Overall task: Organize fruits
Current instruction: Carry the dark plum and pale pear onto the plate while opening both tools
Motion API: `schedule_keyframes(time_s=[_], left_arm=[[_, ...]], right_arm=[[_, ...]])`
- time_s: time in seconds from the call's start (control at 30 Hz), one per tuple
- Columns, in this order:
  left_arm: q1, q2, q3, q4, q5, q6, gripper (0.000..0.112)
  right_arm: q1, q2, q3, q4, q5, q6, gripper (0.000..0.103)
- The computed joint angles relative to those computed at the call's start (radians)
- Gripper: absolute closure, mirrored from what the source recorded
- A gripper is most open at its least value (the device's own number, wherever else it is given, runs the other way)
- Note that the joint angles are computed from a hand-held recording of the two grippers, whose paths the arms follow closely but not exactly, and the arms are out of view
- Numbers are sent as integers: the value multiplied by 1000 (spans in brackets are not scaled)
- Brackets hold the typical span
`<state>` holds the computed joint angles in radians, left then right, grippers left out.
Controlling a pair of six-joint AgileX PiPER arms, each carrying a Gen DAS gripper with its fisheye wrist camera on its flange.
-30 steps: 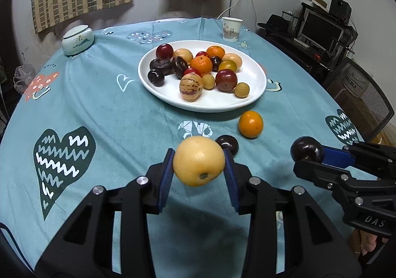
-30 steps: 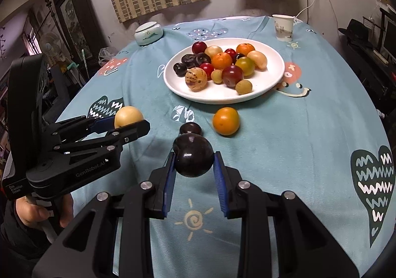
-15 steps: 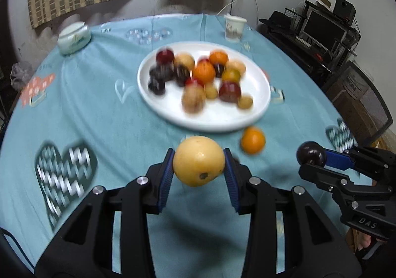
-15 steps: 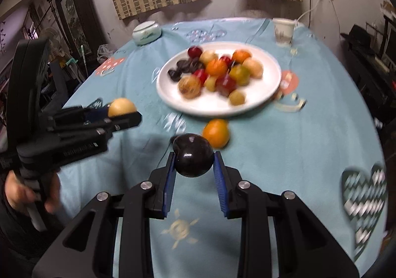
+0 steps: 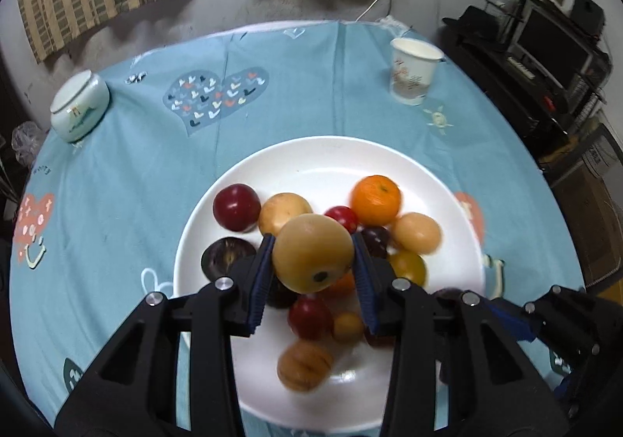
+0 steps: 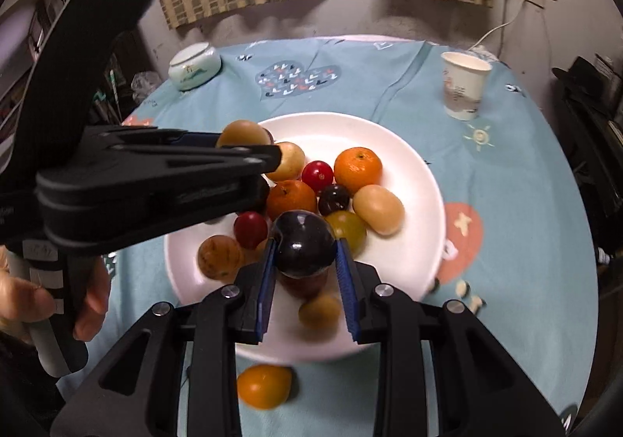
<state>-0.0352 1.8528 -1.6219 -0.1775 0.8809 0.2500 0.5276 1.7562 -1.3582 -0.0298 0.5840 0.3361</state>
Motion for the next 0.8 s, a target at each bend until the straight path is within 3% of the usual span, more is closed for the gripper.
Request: schedule_keyframes(time_s=[0.17,0.2,0.27,0.33,0.37,0.4,0.43,0.47,0.6,0.67,0.8], left_arm=[[17,83,-89,17,30,-28,71],[20,86,-91,19,27,-32,66],[23,86,-101,36,13,-57,35],[25,78,-104,61,-2,-82,31],[28,81,-113,59,7,-79,29],[33,81,-121,62,20,-78,27],[35,76,-117,71,19,-82,24],[38,68,-108,77,11,-82,22],[58,17,-68,78,18,-59,20],[73,-37,-11,79,1,-44,14],[119,-238,226,27,-76,53,12]], right_arm=[[-26,73,-58,72,-8,-88,72],[-24,82,-66,71,-15,-91,72],[3,105,-90,-46,-23,5,70],[17,134,-123,-123,4,72,70],[14,142,-130,-102,8,55,62],[8,148,-137,-75,18,33,49],[11,138,-120,-89,-3,48,29],[22,123,-98,-142,-30,94,25],[40,85,-77,-182,-30,128,25],[57,40,-40,-213,-22,142,25],[132,-73,73,-342,38,257,25]])
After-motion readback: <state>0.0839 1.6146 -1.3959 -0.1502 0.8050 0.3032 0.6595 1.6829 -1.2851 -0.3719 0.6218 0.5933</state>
